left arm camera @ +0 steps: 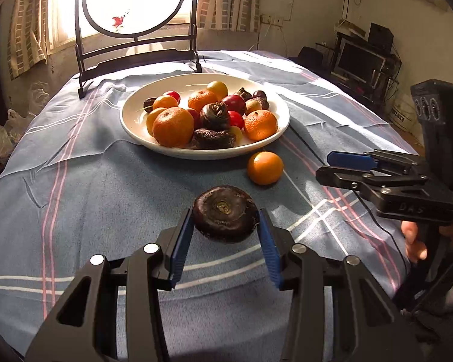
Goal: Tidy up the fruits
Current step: 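Grasp the dark passion fruit with the left tool while the right tool grasps the last orange, then place the passion fruit and orange onto the white plate and open both tools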
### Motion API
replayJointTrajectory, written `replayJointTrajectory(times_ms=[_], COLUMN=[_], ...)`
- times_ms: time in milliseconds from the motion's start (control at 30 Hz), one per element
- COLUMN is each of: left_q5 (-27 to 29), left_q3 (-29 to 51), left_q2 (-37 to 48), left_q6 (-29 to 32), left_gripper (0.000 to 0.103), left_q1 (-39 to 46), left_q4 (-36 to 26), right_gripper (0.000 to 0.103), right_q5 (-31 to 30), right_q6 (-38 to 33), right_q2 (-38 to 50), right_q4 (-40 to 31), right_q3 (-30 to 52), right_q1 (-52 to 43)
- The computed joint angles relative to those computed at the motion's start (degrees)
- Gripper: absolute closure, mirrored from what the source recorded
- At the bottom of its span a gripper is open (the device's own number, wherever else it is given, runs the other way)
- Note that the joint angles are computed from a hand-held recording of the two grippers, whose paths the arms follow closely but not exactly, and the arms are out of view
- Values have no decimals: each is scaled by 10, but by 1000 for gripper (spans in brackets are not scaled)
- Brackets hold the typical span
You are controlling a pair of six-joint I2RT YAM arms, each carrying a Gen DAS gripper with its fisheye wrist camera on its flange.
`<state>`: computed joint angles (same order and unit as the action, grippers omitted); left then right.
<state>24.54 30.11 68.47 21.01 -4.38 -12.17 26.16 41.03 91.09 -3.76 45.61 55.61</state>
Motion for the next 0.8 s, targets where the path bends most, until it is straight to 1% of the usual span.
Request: replayJointTrajectory(times_ms=[67,167,233,367,433,467,600,733,800], left_q5=[15,40,47,54,57,57,60,62,63], left_q3=[-8,-6,-6,-7,-7,-7,-9,-9,-9], left_q2=[-25,-37,-45,-49,-47,-46,-44,-44,-41], left_q6=[10,22,24,26,26,26,26,26,24], left_gripper=[61,61,61,61,61,61,61,61,61], left_q1=[22,49,57,62,63,63,65,65,61], left_q4=[-15,-35,-40,-42,-44,-43,-42,-42,-41], right_gripper=[55,55,53,53,54,64,65,65,65], right_q5=[-8,-10,-26,-37,-45,-46,-41,-19,-8], right_q6=[-11,-31,-46,-57,-58,-57,-37,-31,-28], right_q2=[27,70,100,171,195,199,154,58,13], right_q4=[-33,-84,-110,-175,-190,-190,-133,-39,-9], right_q3=[39,108,153,247,271,273,207,89,39], right_q1=[-2,-9,-19,-32,-38,-39,-29,-2,9])
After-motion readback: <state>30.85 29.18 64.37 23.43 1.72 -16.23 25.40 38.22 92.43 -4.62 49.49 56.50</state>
